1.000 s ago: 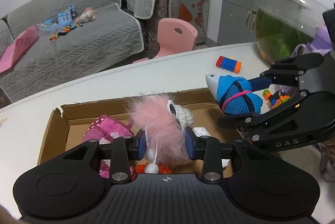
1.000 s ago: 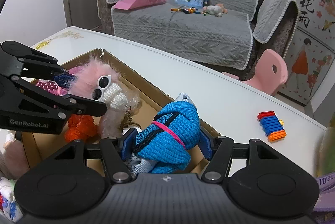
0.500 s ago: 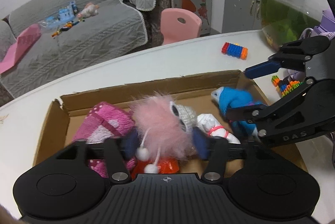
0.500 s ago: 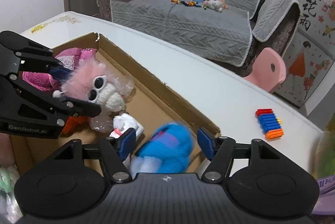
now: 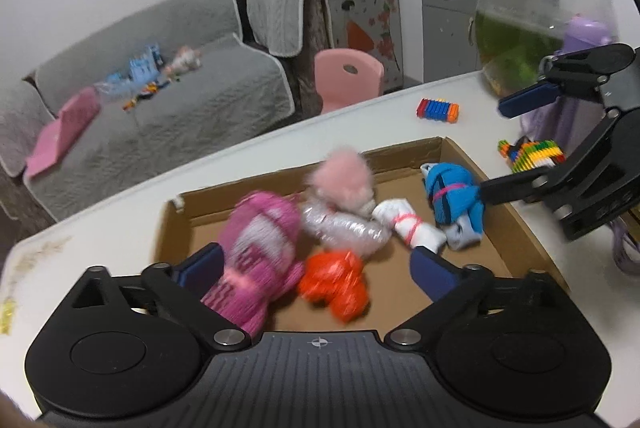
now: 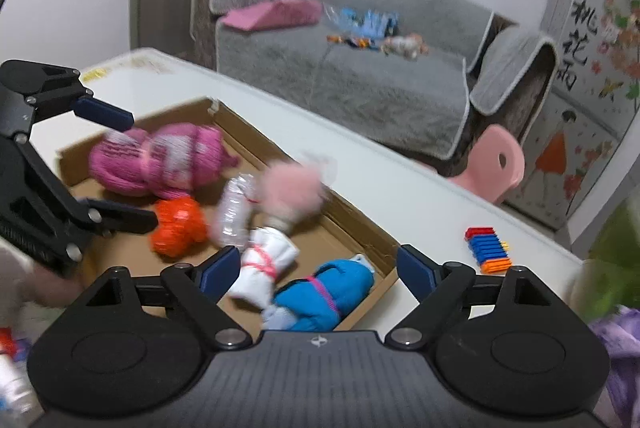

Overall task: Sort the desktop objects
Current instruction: 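Grasp the grey knit plush with the left tool while the right tool grasps the blue-white sock bundle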

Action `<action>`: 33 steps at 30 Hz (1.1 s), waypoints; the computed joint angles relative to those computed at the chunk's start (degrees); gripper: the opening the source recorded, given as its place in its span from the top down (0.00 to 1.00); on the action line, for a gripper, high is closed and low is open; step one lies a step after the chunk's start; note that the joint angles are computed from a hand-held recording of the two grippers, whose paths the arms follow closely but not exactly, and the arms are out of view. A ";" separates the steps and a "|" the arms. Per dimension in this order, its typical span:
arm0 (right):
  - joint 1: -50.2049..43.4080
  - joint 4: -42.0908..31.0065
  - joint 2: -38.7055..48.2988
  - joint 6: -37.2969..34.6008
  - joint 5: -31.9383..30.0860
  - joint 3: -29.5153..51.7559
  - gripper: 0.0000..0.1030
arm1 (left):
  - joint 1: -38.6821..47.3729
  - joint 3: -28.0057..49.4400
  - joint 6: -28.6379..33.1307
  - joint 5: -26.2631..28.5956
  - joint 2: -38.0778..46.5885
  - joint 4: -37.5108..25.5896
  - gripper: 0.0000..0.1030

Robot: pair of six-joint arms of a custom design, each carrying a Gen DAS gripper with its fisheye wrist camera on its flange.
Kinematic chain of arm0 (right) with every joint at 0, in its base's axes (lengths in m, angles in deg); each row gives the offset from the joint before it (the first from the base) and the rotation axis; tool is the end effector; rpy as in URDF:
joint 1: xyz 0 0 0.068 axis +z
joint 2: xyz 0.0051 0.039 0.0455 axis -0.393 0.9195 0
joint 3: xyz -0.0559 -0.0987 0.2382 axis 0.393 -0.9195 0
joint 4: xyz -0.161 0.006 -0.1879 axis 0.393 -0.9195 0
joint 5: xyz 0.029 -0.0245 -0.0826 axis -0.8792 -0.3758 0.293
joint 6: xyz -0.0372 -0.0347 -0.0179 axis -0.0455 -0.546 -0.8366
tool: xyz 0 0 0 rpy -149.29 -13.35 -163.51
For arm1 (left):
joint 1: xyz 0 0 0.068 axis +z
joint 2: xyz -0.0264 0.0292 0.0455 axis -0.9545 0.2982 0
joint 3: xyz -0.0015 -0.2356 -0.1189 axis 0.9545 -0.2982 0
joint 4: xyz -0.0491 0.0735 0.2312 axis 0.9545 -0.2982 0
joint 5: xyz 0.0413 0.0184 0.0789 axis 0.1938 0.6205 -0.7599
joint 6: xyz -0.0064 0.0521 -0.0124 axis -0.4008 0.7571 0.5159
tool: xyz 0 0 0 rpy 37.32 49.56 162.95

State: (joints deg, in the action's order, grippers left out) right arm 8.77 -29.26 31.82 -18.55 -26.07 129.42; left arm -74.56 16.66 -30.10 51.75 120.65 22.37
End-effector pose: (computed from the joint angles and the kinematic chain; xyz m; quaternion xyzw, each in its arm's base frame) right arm 0.3066 0.1887 0.1754 -0.3206 0.8423 0.0556 0.4298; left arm 0.3248 -0.0197 0.1869 0.2581 0.8671 -0.0296 0.4251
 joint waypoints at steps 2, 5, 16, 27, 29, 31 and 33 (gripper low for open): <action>1.18 1.91 -4.86 0.16 -0.03 -5.07 0.15 | 3.90 -3.12 2.97 3.48 -4.72 -2.02 0.00; 3.99 4.49 -11.63 0.89 0.05 -12.49 0.13 | 10.28 -7.96 7.82 8.32 -10.79 -5.29 0.00; 23.60 16.43 -15.48 18.48 6.02 -29.29 0.06 | 21.30 -17.84 23.52 16.64 -12.97 -7.71 0.00; 29.92 25.68 -1.60 29.94 11.20 -28.00 0.11 | 16.07 -21.09 22.50 14.43 -8.76 -1.47 0.00; 30.17 26.57 -0.13 30.06 11.30 -27.90 0.14 | 15.93 -20.98 22.34 14.47 -7.28 -1.58 0.00; 29.89 27.62 0.50 30.56 10.20 -28.36 0.23 | 16.23 -20.94 22.10 15.43 -6.35 -2.22 0.04; 29.95 27.36 0.06 31.23 9.90 -29.24 0.35 | 16.51 -20.65 22.03 16.02 -6.03 -3.81 0.08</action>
